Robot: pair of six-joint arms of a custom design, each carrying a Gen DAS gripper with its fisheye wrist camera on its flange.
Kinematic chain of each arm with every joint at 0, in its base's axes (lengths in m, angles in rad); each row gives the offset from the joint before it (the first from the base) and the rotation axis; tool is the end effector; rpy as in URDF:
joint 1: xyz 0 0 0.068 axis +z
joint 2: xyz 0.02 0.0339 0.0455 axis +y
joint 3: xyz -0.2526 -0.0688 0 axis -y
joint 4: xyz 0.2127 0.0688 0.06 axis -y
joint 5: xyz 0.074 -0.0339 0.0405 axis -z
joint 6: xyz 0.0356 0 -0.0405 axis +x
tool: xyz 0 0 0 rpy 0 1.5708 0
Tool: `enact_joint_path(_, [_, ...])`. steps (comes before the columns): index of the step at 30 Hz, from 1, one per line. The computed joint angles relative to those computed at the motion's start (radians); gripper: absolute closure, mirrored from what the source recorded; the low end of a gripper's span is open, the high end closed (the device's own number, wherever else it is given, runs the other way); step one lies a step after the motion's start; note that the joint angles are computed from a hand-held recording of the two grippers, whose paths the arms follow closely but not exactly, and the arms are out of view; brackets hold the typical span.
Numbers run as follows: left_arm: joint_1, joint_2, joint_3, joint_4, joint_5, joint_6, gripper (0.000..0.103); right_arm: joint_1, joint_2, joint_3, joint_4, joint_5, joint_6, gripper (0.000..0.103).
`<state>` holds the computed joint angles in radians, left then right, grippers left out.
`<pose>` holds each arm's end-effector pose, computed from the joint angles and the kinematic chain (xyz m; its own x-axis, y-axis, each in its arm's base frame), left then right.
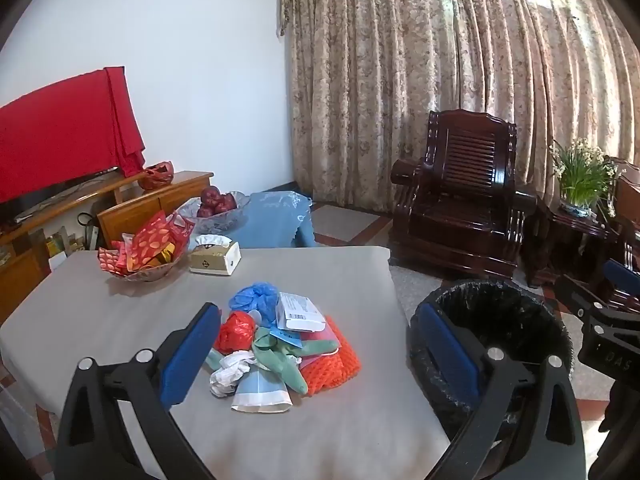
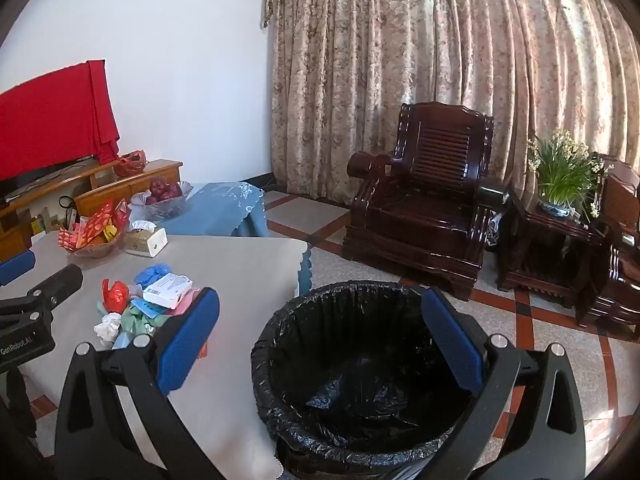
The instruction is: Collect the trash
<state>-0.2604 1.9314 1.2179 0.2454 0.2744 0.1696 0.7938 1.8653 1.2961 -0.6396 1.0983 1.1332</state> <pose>0.3897 -0.1138 0.2072 -0.3485 0.2610 -0.9003 0.5482 0.8358 0.0301 0.2587 0.2179 0.2068 -0.3715 0.2101 -0.9043 0.5501 0.8345 -0.0321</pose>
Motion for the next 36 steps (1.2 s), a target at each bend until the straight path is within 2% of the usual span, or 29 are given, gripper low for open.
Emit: enact_joint_path(36, [-0.003,-0.001,0.002,-0.007,-0.010,0.014,0.006,-0.002,0.000,-0.005,0.003,-0.007,0.004,0.005])
